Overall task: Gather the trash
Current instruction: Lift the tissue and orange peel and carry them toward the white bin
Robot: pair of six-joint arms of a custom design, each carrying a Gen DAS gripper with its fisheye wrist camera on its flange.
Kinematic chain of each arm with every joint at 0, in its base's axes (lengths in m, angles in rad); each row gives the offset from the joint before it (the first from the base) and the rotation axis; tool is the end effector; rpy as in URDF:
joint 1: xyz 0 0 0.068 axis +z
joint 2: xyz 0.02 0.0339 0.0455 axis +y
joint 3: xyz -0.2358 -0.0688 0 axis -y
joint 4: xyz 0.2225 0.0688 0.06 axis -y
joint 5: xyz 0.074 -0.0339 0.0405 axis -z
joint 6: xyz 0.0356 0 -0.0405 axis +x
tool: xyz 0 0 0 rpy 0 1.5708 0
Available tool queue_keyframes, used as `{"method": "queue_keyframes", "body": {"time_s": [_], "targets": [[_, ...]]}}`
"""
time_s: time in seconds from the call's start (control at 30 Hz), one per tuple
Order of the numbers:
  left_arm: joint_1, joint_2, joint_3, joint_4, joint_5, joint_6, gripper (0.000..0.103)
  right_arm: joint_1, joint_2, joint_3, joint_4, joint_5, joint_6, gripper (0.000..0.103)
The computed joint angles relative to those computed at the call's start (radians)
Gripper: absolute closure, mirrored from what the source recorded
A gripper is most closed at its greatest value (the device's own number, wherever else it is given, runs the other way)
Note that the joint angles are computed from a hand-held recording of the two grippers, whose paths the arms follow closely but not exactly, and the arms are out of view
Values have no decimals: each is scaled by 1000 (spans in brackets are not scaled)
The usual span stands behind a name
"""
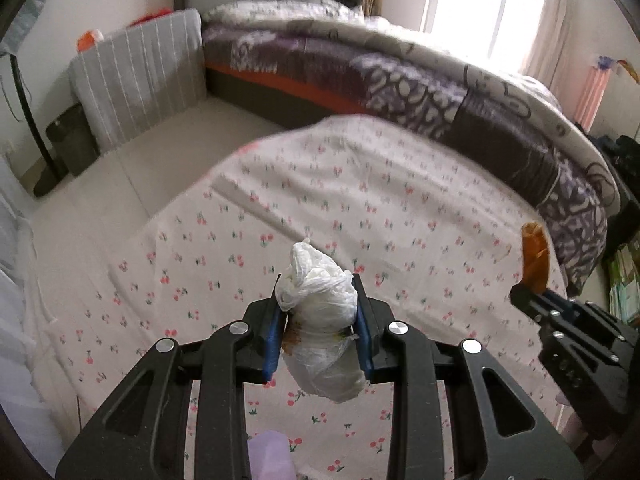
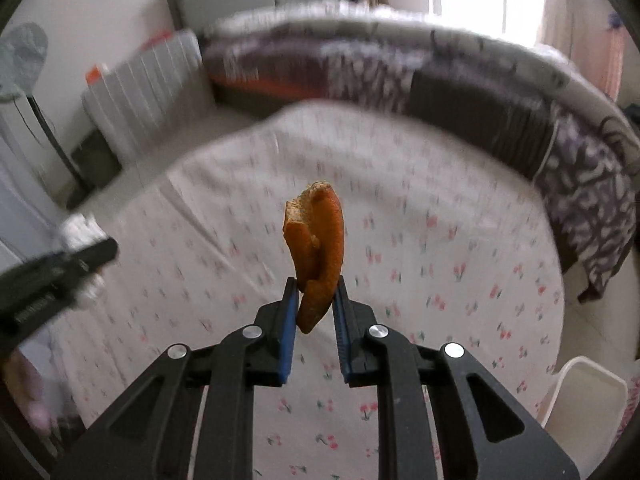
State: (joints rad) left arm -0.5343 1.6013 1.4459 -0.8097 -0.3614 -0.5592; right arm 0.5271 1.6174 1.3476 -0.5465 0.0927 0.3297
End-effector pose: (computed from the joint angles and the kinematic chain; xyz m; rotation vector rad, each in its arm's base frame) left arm 0.2796 -0.1508 0.2858 -0.1699 2.4422 -0.0156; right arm 0.2924 0.1664 0.2678 -0.1928 2.3952 0.2941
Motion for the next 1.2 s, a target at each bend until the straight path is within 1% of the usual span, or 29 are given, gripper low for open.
{"method": "queue_keyframes", "body": {"time_s": [0.07,0.2,0.37,0.57,1.0,1.2], "targets": [[-21,-16,6,5,-33,-6,74,19,-45,-27,39,45,-1,85],[-53,-33,18,14,-78,-17,74,30,-82,-54,93,91,-9,85],[-91,-35,46,15,-116,-33,74,42,-155,-99,124,150,-23,85],[-142,-15,86,10,-143,-50,74,49,-260,-162,115,199,-40,85],[-249,66,193,-6,-183,-67,74,-32,-441,-250,44,207,-89,85],[-293,122,249,-13,-193,-65,74,-104,-513,-273,6,182,-113,85]]}}
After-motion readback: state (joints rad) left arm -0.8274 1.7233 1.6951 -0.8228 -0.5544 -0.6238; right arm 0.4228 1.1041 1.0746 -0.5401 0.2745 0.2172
